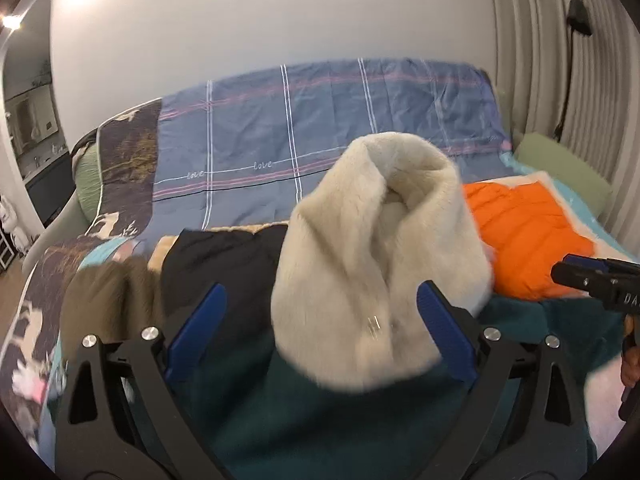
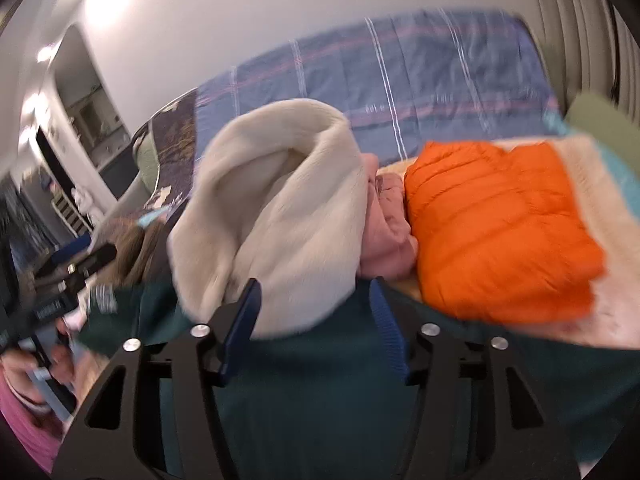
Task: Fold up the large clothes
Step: 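Grasp the cream hood with the right gripper and lift it up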
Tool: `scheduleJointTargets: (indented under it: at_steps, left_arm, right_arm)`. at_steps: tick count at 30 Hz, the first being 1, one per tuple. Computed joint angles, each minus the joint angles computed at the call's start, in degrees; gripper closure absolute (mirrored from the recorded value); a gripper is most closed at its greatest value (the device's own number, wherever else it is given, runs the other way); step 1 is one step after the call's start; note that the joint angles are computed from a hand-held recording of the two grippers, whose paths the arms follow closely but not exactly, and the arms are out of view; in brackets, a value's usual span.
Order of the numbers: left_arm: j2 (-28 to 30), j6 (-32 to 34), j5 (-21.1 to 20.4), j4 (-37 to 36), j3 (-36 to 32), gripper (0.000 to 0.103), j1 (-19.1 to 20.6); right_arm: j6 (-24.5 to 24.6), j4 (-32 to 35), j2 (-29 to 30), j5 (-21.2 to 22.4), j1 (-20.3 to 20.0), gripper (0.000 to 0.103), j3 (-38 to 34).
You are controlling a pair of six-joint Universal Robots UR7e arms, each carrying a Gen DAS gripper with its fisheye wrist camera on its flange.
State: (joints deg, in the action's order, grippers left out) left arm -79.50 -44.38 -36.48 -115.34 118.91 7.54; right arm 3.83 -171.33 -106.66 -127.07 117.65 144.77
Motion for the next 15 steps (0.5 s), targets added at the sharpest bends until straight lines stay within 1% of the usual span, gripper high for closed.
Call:
scheduleJointTargets:
  at_steps: [1,2,3,4,6,8,11,12,13,14,15]
  left_arm:
    - [2.99,3.54,0.77,-3.72,-1.48,0.006,2.57]
    - [5.10,6.11,1.13,-6.81,-2.47,0.005,4.24]
    - [7.90,9.28,1.40,-10.89,-4.06,0.005,6.48]
    - [9.58,11.10,1.34,-13.58,-5.08,0.005,7.82]
    - [13.55,16.06,-0.01,-20.33,-7.77,0.005,11.00]
    - [16.30,18.97,-1.41,-23.78,-9.81,0.004,13.13]
    - [20.65,22.21,-1.40,-26.64,-12.95,0.005,15.64]
    - [21.91,22.96,-1.04,-26.38,-13.97,0.013,16.26]
    - [22.74,24.19,-0.77,-26.72,-14.61,0.025,16.78]
    - [23.23,25.27,-1.28,-26.43,-15.14,0.064,17.19]
    - [23.21,25.97,-2.74,-25.78,-15.45,0.088,17.68]
  right_arm:
    - [-1.48,-1.35,1.51,3.07,-3.41,0.038,-1.28]
    - [-2.86,-3.15,3.28,5.39,-6.12,0.036,-2.38]
    - [-3.67,-4.57,4.64,6.64,-7.59,0.036,-3.14]
    - [-4.64,-6.32,6.16,8.21,-9.23,0.034,-3.87]
    - [-5.92,-8.32,9.22,12.09,-12.70,0.029,-6.11]
    - [-6.14,-9.25,11.58,15.17,-15.27,0.026,-8.33]
    - [-5.47,-10.26,14.17,21.32,-18.85,0.024,-11.12]
    - [-5.10,-11.06,15.28,21.82,-19.30,0.024,-11.87]
    - [-4.79,-11.70,16.19,21.46,-19.31,0.024,-12.53]
    - [-4.71,-12.52,17.33,20.91,-19.32,0.036,-13.20]
    - [-5.39,-13.56,18.10,21.40,-19.46,0.053,-13.35]
